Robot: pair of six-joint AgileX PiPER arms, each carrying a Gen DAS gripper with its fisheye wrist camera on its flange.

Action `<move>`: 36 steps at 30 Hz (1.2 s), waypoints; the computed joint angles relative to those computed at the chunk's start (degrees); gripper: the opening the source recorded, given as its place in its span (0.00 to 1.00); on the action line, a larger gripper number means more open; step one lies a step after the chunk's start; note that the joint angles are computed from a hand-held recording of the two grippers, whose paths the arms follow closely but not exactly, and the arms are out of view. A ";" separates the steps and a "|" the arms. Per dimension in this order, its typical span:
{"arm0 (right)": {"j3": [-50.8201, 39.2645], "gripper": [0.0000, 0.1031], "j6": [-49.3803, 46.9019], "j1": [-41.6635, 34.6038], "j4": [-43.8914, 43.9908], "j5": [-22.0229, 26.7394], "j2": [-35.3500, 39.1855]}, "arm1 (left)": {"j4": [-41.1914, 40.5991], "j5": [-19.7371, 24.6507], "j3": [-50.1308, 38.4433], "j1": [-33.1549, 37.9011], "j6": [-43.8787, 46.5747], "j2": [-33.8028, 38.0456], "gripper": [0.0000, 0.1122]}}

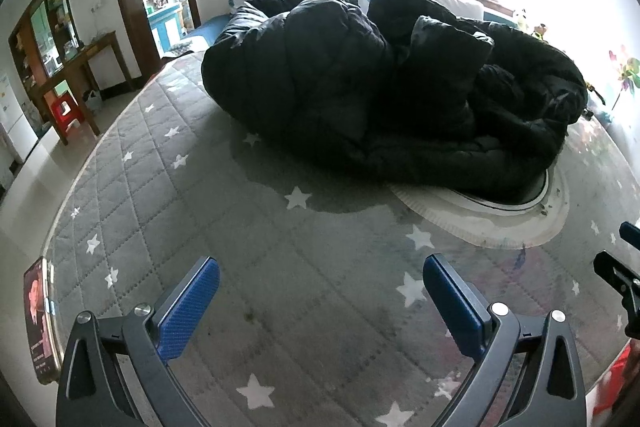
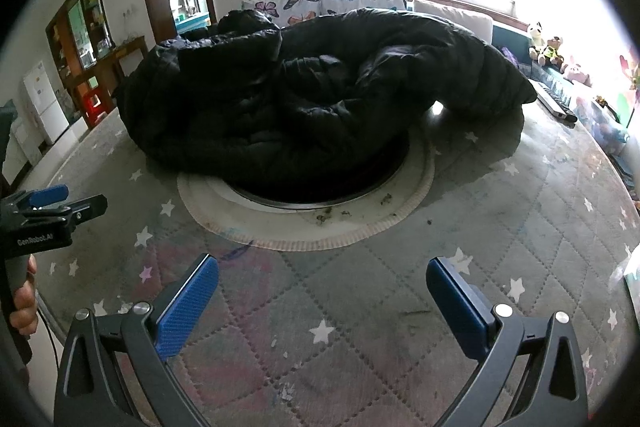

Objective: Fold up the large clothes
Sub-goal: 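Approach the crumpled black down jacket with both tools open, then grasp the jacket with the left tool while the right tool grasps it too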

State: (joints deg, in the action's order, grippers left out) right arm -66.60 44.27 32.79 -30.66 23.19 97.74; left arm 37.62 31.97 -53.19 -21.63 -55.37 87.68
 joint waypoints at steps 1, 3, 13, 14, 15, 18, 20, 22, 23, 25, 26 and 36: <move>-0.38 1.00 -0.44 -0.06 0.12 0.26 0.23 | -0.26 -0.06 -0.28 0.31 0.48 0.27 0.92; -0.99 1.00 -1.96 -0.31 0.96 0.31 0.59 | -1.10 -0.45 -0.75 1.12 1.85 0.68 0.92; -5.33 1.00 -10.24 -1.30 4.75 2.03 3.31 | -2.51 -0.28 -4.77 3.57 7.91 3.11 0.92; -6.02 1.00 -11.16 -1.43 5.14 2.48 3.79 | -2.87 -0.17 -5.65 3.90 9.05 3.56 0.92; -6.53 1.00 -11.82 -1.55 5.40 2.77 4.09 | -3.45 -0.10 -6.44 4.27 10.23 3.95 0.92; -8.22 1.00 -15.31 -2.20 7.53 3.28 4.99 | -5.43 0.11 -9.29 5.40 14.33 5.10 0.92; -10.47 1.00 -19.62 -2.96 10.77 4.26 5.88 | -7.21 0.20 -11.86 6.35 18.19 5.96 0.92; -13.12 1.00 -24.85 -3.99 14.96 5.09 6.75 | -10.19 0.35 -15.41 7.76 23.40 7.16 0.92; -14.67 1.00 -27.68 -4.62 17.22 5.52 7.29 | -12.28 0.57 -17.74 8.64 26.57 8.00 0.92; -18.08 1.00 -32.10 -5.61 20.49 6.85 8.51 | -17.25 0.66 -21.88 10.36 33.32 9.46 0.91; -20.14 0.98 -34.37 -6.13 22.12 7.73 9.28 | -20.10 1.83 -25.36 11.29 37.19 10.98 0.88; -49.86 0.91 -46.92 -9.26 34.76 19.52 22.10 | -35.44 17.43 -61.45 15.76 58.42 29.48 0.72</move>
